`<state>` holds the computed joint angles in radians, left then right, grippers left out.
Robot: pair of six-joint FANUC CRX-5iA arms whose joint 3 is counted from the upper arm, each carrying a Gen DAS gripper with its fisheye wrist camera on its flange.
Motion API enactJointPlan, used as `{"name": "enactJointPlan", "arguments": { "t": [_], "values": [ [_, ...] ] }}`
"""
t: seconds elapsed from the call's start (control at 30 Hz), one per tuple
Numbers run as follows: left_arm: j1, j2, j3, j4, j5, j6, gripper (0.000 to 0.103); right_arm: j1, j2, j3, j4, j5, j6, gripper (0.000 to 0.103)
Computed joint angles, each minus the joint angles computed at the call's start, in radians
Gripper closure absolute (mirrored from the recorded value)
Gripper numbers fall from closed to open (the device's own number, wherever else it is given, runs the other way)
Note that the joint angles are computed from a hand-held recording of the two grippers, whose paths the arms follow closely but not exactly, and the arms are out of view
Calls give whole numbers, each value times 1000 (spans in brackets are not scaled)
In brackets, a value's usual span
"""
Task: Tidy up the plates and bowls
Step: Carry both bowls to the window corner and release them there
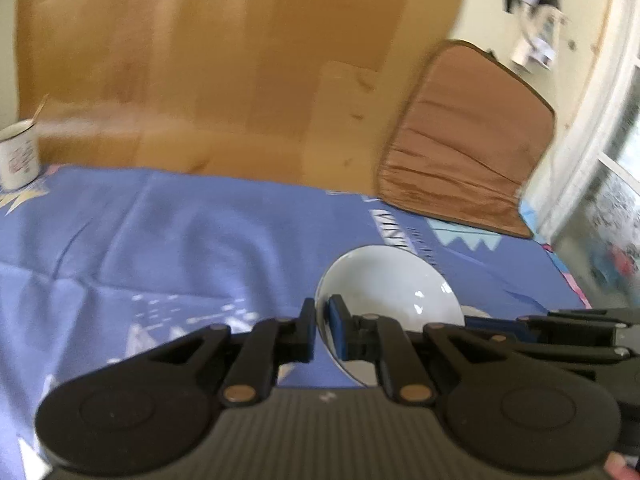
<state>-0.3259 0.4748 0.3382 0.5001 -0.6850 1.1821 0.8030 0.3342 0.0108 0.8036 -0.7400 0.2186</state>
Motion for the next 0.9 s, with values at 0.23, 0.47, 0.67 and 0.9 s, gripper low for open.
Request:
{"name": "enactJointPlan", "arguments": {
  "t": [0.23,0.47,0.67,0.9],
  "values": [
    [-62,46,80,-26,-45,-3,95,-17,-102,-148,74,1,-133,86],
    [-107,103,162,-74,-93,39,94,-32,-153,-229,87,-6,-209,86],
    [-119,130,210,-150,-128,78,93,-36,-146,-230,58,-5,-204,83],
    [-115,103,168,-139,-88,54,92,-19,-136,-255,179,-46,-256,73]
  ]
}}
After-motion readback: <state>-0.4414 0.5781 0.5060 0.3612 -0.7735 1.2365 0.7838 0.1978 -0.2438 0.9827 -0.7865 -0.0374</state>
